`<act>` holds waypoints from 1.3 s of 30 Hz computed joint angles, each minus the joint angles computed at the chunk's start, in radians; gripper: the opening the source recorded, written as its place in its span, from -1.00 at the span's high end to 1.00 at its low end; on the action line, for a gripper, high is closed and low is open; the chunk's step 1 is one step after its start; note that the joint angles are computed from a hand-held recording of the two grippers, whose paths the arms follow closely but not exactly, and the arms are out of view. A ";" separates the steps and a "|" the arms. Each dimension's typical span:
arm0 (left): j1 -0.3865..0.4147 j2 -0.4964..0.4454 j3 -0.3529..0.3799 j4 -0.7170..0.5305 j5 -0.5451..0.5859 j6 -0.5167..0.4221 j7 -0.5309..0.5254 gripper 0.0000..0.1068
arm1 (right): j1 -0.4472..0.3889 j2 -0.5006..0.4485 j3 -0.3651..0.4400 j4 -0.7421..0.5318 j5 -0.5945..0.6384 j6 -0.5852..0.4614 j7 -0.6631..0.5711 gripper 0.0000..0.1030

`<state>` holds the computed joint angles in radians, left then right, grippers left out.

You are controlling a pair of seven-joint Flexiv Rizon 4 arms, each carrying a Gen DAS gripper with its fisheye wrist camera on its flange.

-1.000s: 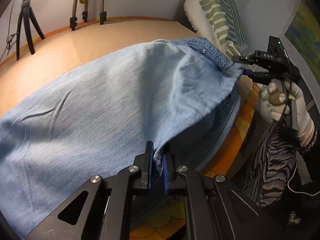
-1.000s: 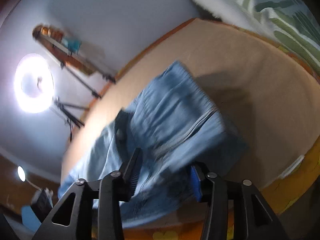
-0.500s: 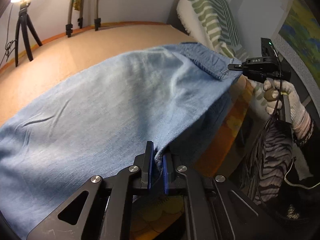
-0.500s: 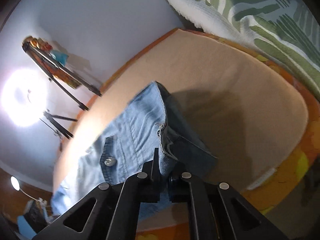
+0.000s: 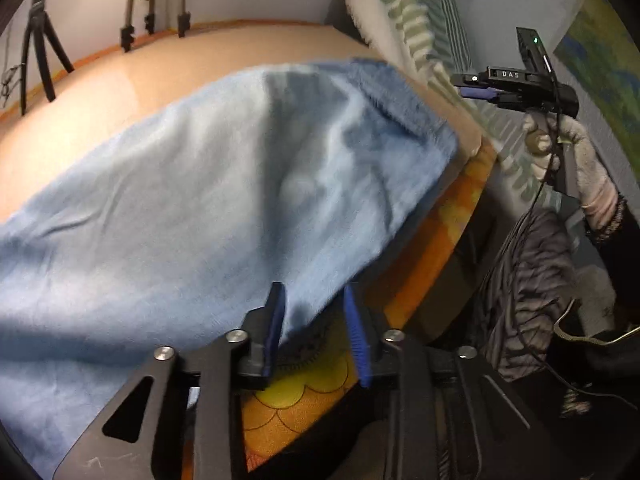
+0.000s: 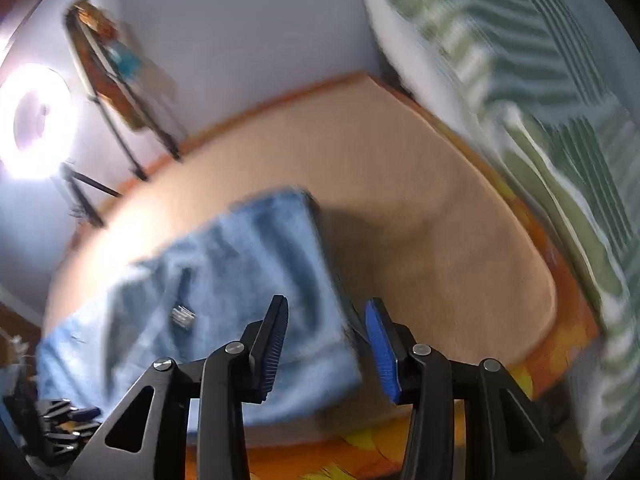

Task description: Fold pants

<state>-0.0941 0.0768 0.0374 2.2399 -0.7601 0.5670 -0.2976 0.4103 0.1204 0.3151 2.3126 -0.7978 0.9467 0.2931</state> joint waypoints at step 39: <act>-0.008 -0.099 -0.041 -0.011 -0.020 0.239 0.029 0.36 | 0.167 -0.647 -0.181 -0.702 0.645 0.309 -1.278 0.90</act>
<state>-0.1017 -0.0218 -0.0032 2.2291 -0.7800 0.8062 -0.2690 0.5774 -0.5270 0.1342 1.6103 -0.1528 1.2558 -0.9853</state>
